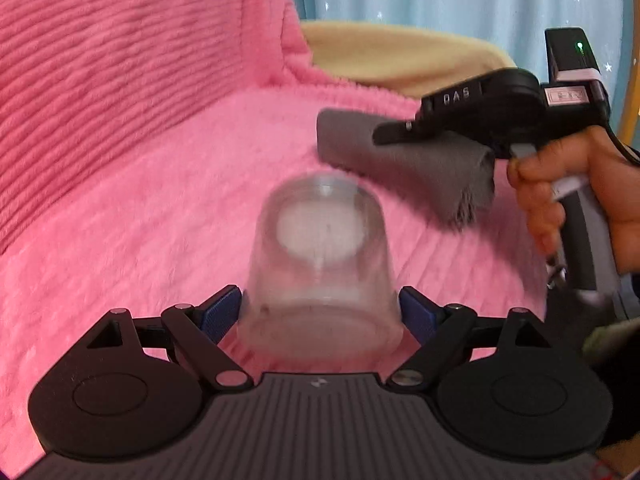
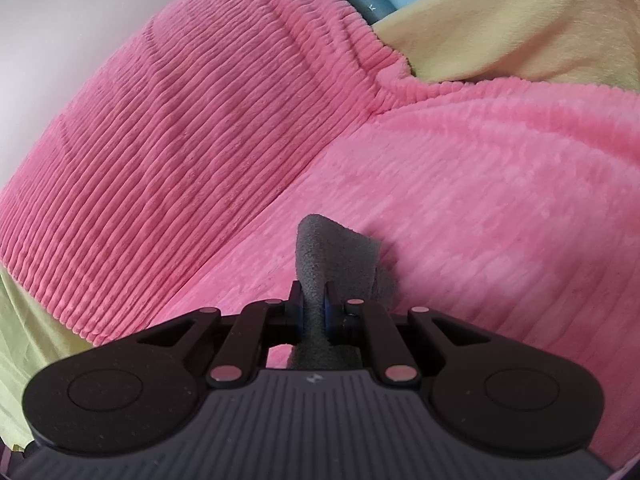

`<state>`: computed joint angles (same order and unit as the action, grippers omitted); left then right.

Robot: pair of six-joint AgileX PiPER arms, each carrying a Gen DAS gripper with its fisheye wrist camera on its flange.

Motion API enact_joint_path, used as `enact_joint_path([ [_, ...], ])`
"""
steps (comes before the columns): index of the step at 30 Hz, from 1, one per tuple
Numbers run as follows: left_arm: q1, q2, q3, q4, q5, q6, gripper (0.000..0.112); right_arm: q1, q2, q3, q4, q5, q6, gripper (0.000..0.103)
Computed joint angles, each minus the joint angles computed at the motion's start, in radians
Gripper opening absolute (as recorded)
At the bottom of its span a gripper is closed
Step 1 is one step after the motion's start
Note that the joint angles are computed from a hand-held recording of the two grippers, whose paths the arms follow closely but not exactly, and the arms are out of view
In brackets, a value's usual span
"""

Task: Clean container
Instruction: 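Turn the held jar over with the left tool, showing its base then lid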

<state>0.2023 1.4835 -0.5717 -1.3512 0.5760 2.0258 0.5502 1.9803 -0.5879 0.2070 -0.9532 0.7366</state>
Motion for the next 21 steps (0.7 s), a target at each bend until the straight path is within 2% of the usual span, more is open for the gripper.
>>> enact_joint_path([
  [5,-0.036,0.005,-0.169,0.31,0.052,-0.367,0.088,0.006,0.008,-0.018,0.0,0.013,0.001,0.007],
  [10,-0.208,0.088,-0.352,0.643,0.018,-0.707,0.088,0.0,0.019,-0.035,-0.019,0.015,0.026,0.007],
  [13,-0.297,0.148,-0.435,0.847,0.025,-0.885,0.087,-0.008,0.019,-0.034,-0.032,0.008,0.045,0.007],
  [15,-0.333,0.182,-0.47,0.933,0.038,-0.952,0.088,-0.013,0.018,-0.03,-0.038,0.002,0.055,0.007],
  [18,-0.348,0.205,-0.459,0.966,-0.005,-0.936,0.088,-0.017,0.016,-0.018,-0.037,-0.014,0.068,0.007],
  [21,-0.328,0.185,-0.427,0.877,-0.032,-0.841,0.087,-0.02,0.012,0.001,-0.026,-0.034,0.073,0.007],
])
